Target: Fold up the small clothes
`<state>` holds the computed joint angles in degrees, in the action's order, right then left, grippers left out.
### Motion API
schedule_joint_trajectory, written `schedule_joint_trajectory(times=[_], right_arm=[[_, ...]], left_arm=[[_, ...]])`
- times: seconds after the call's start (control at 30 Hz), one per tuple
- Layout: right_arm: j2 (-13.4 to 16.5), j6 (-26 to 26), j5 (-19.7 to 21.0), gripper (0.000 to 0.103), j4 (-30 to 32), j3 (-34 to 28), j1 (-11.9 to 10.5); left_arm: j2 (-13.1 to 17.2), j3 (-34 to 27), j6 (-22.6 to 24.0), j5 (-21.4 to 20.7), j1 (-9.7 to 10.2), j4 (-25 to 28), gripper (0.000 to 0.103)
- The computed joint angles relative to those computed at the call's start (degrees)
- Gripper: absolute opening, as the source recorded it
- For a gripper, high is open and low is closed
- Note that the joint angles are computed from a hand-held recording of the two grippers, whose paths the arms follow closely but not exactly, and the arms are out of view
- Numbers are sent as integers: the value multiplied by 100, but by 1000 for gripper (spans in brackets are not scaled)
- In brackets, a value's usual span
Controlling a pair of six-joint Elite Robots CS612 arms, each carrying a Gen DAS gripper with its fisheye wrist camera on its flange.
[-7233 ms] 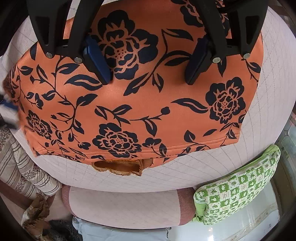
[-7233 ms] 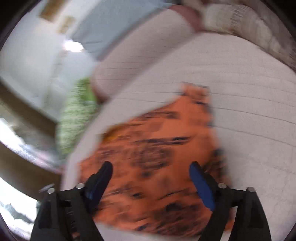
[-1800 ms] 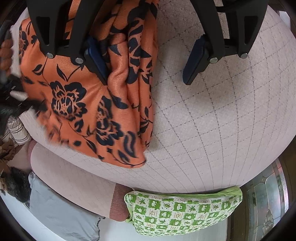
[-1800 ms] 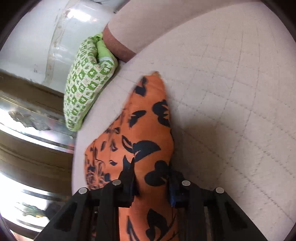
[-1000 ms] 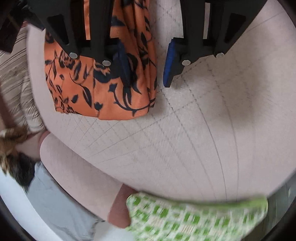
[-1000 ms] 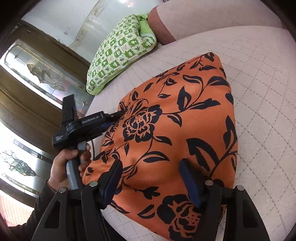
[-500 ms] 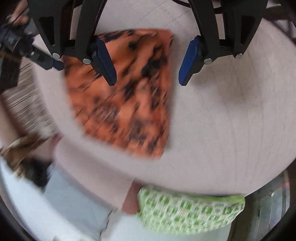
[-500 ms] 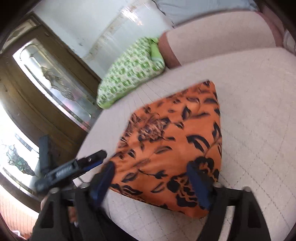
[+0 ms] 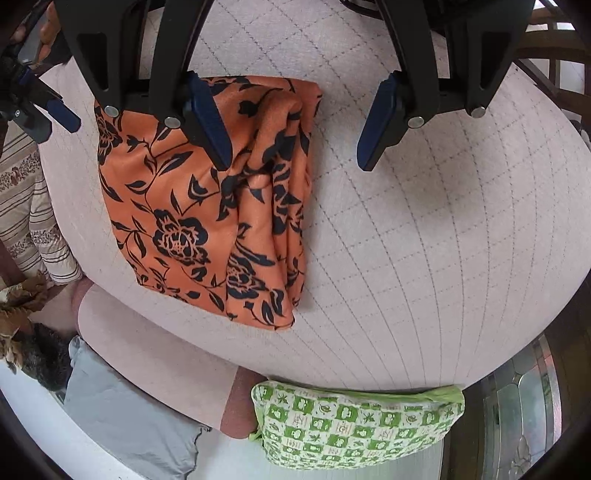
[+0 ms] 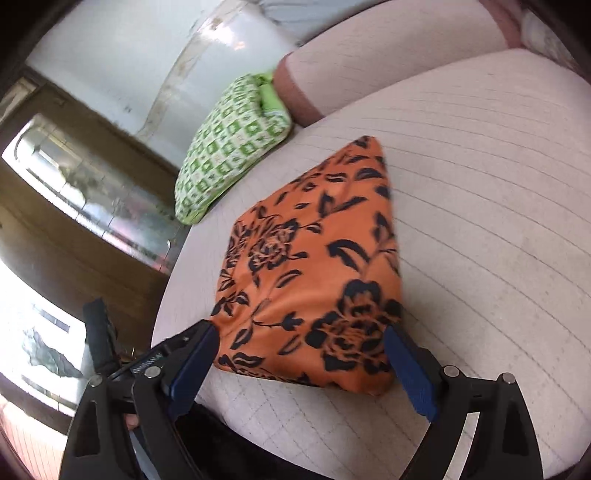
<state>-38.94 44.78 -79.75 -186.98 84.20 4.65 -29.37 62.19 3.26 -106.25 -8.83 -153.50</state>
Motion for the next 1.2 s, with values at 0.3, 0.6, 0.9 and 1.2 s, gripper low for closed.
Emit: schedule_joint_trajectory(times=[0.3, 0.6, 0.9, 1.2], right_arm=[[29, 215, 187, 92, -23, -52, -235], [499, 503, 618, 92, 600, -857, -464], [391, -1229, -34, 92, 670, -1176, -114], [534, -698, 188, 93, 888, -1319, -153]], left_arm=[[498, -878, -601, -1298, 206, 75, 80], [1285, -2386, -268, -1488, 133, 1493, 82], [982, -1678, -100, -449, -32, 650, 82], [610, -1111, 118, -373, -83, 77, 82]])
